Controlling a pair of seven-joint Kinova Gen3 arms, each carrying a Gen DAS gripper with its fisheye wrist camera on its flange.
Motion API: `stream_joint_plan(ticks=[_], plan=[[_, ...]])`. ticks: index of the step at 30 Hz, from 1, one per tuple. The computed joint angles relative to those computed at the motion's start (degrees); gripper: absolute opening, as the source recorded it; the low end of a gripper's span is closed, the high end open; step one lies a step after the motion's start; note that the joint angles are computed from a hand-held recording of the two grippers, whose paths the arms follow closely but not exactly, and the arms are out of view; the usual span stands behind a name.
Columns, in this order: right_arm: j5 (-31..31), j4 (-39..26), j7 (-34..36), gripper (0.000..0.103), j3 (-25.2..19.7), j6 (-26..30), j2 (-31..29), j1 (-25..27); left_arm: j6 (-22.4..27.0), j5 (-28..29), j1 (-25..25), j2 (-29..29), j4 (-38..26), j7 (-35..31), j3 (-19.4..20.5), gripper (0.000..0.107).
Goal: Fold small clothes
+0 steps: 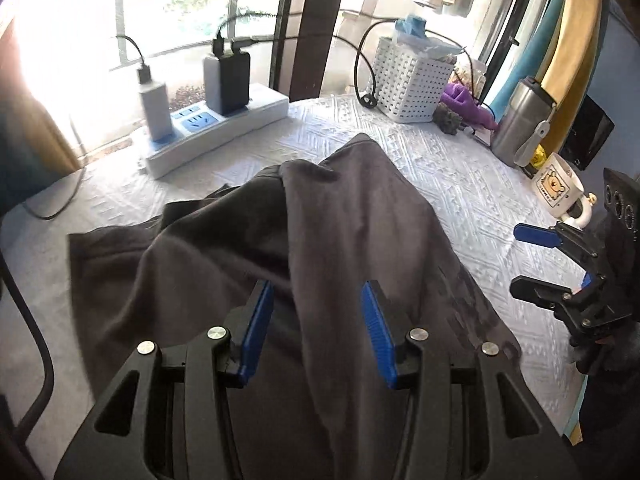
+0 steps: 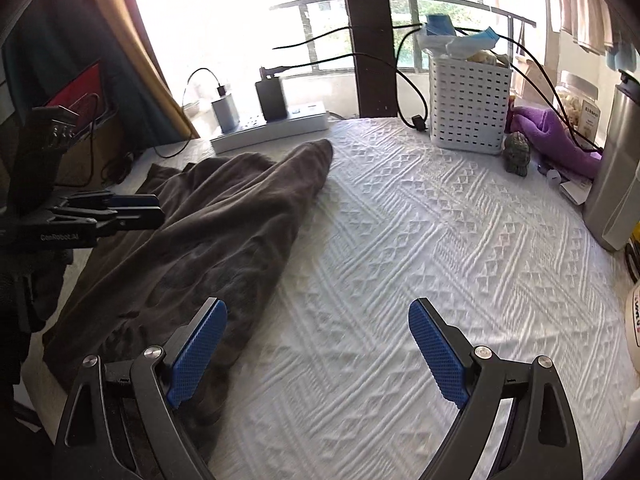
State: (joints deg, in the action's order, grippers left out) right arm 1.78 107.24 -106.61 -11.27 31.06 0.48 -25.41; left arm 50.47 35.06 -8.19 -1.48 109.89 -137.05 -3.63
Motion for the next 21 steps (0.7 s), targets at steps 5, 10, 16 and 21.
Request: stream_joint_plan(ticks=[5, 10, 16, 21], plan=[[-1.21, -1.17, 1.13, 0.093, 0.85, -0.68, 1.97, 0.83, -2.80, 0.41, 0.51, 3.54, -0.90, 1.93, 0.59, 0.046], [-1.21, -1.62, 0.97, 0.093, 1.30, -1.19, 3.02, 1.11, -1.84, 5.09, -2.17, 4.77, -0.83, -3.80, 1.91, 0.021], [-1.02, -1.72, 0.04, 0.093, 1.60, -1.57, 4.13, 1.05, -0.31, 7.65, -2.89, 2.85, -0.73, -6.37, 1.01, 0.002], [-0.26, -2.39, -0.70, 0.093, 1.49, -1.21, 4.41, 0.44, 0.61, 11.20, -3.48, -1.92, -0.22, -8.07, -1.75, 0.002]])
